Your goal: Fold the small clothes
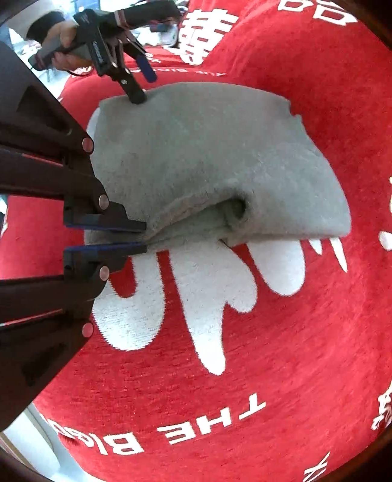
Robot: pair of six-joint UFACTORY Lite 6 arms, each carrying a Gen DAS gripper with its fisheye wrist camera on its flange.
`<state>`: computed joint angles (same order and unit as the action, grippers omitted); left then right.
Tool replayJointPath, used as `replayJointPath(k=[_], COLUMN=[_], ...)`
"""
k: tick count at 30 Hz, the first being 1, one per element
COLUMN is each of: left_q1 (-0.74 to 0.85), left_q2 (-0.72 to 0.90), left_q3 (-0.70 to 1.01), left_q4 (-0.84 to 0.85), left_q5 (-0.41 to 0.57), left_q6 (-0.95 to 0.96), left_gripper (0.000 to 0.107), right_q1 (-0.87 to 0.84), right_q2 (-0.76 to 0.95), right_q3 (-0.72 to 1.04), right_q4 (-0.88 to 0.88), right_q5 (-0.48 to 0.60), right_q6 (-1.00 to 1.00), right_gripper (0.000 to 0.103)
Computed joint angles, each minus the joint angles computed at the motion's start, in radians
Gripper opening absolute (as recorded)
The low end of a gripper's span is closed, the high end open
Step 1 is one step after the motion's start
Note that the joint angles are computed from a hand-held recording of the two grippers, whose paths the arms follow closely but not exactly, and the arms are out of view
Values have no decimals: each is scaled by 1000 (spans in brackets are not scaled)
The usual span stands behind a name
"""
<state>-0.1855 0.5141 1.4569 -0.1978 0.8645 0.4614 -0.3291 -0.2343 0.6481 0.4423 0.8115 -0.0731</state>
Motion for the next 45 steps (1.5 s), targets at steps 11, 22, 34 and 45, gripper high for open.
replayJointPath(k=[11,22,34,45], left_q1=[59,119,60,-55], left_q2=[-77,-106,8,147], left_q3=[-11,-20,152,388], left_q4=[7,-7,46,113], left_q5=[56,80,122,187], left_q6=[41,120,-74,-259], left_gripper=[103,103,103,103], right_q1=[161,298,43,-108], right_q2=[-163,-318,-34,259], right_q3=[-7,0,198,406], right_q4=[-229,-316,-153,-41], right_q5=[97,228,171,177], right_q6=[408,670,268,-6], right_gripper=[17,22,22,22])
